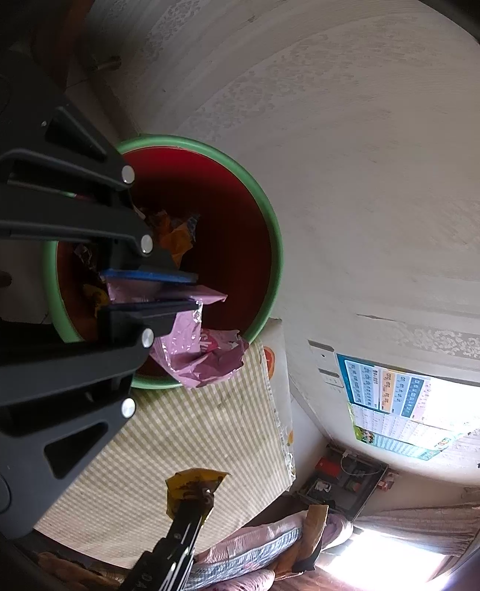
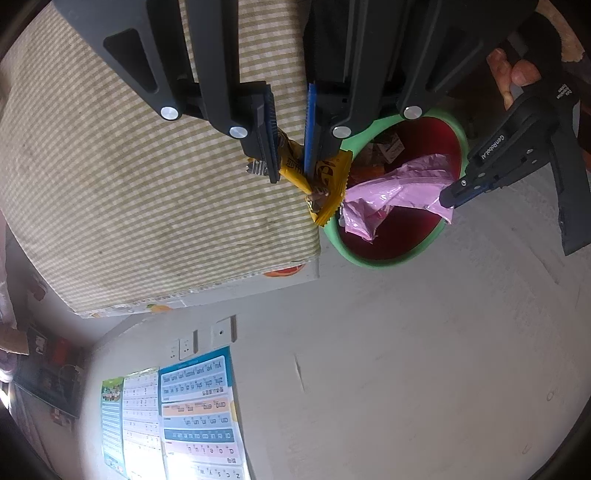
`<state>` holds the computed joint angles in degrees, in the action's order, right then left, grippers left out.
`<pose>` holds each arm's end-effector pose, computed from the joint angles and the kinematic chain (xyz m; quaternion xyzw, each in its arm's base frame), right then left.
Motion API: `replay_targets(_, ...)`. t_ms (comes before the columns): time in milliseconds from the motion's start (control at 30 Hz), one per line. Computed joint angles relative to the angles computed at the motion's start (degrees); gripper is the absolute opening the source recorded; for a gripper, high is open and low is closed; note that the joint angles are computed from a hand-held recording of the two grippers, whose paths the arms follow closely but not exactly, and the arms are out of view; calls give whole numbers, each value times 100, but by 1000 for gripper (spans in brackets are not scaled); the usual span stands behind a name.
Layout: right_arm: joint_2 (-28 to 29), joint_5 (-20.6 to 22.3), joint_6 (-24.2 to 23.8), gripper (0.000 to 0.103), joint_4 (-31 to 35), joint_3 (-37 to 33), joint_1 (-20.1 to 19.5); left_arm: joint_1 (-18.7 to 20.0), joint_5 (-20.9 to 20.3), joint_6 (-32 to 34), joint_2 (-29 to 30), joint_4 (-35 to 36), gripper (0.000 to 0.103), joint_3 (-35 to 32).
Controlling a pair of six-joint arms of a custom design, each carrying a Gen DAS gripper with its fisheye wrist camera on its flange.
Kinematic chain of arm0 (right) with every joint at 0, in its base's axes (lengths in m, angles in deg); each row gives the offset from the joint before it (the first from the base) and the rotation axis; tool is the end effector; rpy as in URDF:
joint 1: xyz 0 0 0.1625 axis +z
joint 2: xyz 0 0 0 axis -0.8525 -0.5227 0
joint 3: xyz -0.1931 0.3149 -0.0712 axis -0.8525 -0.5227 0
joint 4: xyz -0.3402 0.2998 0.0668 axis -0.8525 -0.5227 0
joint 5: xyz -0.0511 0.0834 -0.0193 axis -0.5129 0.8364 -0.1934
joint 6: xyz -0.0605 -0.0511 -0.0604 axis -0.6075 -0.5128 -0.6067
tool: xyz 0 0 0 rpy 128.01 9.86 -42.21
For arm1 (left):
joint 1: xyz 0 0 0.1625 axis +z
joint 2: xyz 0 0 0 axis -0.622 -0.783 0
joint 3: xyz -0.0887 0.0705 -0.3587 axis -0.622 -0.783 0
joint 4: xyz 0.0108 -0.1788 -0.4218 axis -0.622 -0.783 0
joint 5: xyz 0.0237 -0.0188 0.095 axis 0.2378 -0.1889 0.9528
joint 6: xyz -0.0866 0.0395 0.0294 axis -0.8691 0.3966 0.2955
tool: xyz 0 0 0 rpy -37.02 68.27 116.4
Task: Collect trash
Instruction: 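Carry the pink bag and yellow wrapper over the red bucket with both grippers, then lower both items into the bucket and open both grippers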
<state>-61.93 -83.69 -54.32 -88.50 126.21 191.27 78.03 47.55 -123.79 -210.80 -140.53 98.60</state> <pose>0.4675 -0.3864 0.0336 0.2464 -0.9235 0.2179 0.1974 -0.0561 -0.3321 0.4133 0.0534 0.8606 -0.3710 0.3447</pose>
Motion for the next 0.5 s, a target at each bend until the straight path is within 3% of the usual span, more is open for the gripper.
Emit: replay_targets(500, 348, 175, -105, 14, 81, -400, 46, 252, -14, -79, -11, 96, 8, 1)
